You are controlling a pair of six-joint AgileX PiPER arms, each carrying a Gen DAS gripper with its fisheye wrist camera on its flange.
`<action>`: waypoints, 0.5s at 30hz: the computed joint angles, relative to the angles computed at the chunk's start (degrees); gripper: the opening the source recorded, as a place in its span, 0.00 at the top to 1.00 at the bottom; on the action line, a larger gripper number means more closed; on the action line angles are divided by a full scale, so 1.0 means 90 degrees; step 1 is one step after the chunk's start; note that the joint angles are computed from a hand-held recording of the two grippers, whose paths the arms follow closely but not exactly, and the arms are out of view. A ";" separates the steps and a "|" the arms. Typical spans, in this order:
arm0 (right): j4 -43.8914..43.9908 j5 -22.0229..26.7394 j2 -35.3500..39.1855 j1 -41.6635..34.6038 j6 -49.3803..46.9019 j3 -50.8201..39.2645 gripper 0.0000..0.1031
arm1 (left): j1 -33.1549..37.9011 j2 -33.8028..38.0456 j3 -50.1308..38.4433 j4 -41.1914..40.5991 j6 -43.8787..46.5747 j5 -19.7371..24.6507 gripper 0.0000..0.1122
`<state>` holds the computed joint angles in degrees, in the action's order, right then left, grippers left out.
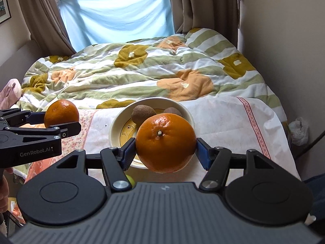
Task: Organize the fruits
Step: 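Carry both oranges into the bowl beside the kiwis and release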
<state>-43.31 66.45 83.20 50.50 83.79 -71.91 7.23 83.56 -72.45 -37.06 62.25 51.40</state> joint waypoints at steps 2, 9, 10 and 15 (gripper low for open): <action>0.0252 -0.0569 -0.0036 -0.0533 -0.0593 0.0154 0.25 | -0.0355 0.0161 -0.0091 0.0326 -0.0515 -0.0295 0.43; 0.1539 -0.2279 0.0178 -0.2157 -0.2834 0.0553 0.25 | -0.1328 0.0934 -0.0569 0.1433 -0.2203 -0.0849 0.43; 0.1714 -0.2441 0.0245 -0.2320 -0.3140 0.0586 0.25 | -0.1418 0.1066 -0.0647 0.1541 -0.2367 -0.0887 0.43; 0.2438 -0.3168 0.0590 -0.2884 -0.4406 0.0766 0.25 | -0.1843 0.1720 -0.0934 0.2304 -0.3272 -0.1189 0.43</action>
